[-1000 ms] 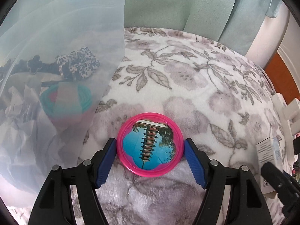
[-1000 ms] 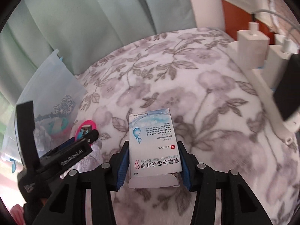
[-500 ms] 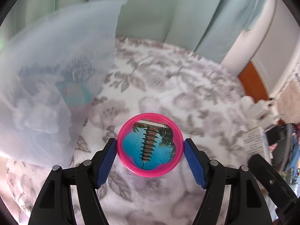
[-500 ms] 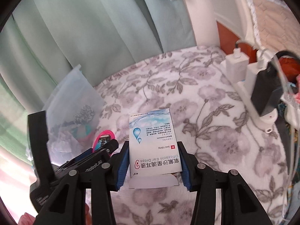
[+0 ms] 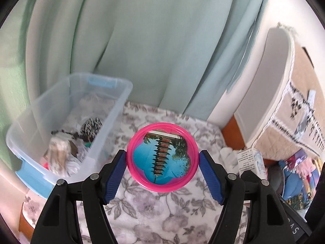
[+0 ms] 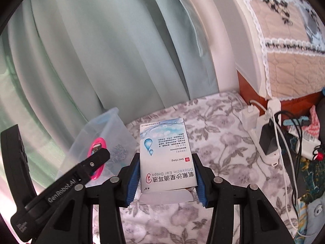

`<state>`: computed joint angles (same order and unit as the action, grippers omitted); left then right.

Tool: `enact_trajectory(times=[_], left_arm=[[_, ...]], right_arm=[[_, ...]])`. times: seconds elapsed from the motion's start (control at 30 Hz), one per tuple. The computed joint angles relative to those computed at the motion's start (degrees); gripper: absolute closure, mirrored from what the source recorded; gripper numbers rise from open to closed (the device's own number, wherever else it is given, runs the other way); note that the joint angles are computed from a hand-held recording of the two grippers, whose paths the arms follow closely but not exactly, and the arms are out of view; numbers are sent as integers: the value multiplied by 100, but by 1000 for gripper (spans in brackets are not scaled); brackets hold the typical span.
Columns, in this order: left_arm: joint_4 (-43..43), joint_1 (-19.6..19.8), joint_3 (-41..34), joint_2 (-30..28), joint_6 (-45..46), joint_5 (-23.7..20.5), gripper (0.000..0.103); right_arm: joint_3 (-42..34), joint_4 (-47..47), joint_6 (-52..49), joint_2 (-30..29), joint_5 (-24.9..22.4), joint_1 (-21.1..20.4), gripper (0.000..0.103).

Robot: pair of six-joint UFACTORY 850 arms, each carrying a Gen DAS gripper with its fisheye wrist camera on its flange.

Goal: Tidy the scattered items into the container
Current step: 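Lift the mirror and ear-drop box over the clear box with both tools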

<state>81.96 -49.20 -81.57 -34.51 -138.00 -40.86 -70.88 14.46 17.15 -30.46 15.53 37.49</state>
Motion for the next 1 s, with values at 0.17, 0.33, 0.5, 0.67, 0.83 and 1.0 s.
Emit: enact_trajectory(times=[0.17, 0.33, 0.5, 0.67, 0.83, 1.0], left_arm=[[421, -84, 340, 363, -516, -344, 29], [641, -185, 776, 822, -860, -753, 29], [805, -201, 1143, 1152, -1230, -1143, 29], [822, -164, 1447, 1387, -1428, -1426, 29], [890, -22, 1750, 1570, -1761, -1391, 29], [932, 202, 2048, 1729, -2118, -1239, 29]], right_arm=[[128, 366, -449, 280, 305, 146, 53], [187, 692, -872, 526, 588, 307, 53], [104, 863, -1191, 631, 788, 459, 53], [-122, 1197, -1763, 564, 797, 623, 53], [-439, 1321, -2129, 375, 662, 761, 53], [-719, 1747, -2758, 225, 491, 916, 53]])
